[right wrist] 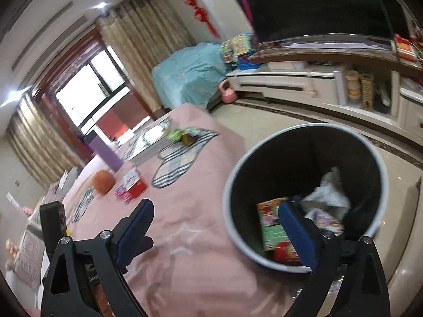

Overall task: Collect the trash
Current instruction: 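Withdraw both open grippers from the bin back over the bed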

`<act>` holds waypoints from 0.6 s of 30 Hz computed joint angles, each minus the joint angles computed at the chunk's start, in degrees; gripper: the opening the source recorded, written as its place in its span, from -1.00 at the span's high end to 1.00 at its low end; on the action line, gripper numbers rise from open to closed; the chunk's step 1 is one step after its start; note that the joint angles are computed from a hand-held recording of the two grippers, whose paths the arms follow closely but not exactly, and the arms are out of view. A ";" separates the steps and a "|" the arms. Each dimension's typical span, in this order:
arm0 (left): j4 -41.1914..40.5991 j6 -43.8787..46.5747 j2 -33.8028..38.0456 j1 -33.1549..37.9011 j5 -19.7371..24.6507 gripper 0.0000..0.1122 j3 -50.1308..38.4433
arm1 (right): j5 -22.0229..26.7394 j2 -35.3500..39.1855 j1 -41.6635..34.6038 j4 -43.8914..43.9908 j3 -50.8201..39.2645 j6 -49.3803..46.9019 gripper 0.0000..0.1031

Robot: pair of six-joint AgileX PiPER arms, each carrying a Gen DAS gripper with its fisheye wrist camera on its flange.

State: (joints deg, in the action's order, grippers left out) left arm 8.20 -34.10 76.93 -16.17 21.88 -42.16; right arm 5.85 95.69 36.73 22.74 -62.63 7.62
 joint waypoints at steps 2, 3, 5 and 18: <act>-2.51 3.40 -1.71 3.30 -0.11 -0.04 1.89 | 0.81 2.15 1.83 -2.71 -2.59 2.35 -0.87; -4.01 5.49 -2.64 5.34 -0.07 -0.04 2.93 | 1.16 2.96 2.36 -1.22 -3.54 0.70 -0.87; -8.85 11.31 -4.03 9.47 -0.22 -0.05 4.70 | 1.99 5.20 3.85 -0.39 -6.07 -0.39 -0.88; -31.52 41.37 -6.48 30.28 1.43 -0.11 9.12 | 7.92 17.43 9.28 -6.83 -21.17 3.20 -0.92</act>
State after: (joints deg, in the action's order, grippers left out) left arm -23.32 7.26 70.45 14.11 23.32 -33.04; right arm 13.77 113.12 46.01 15.91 -83.80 10.82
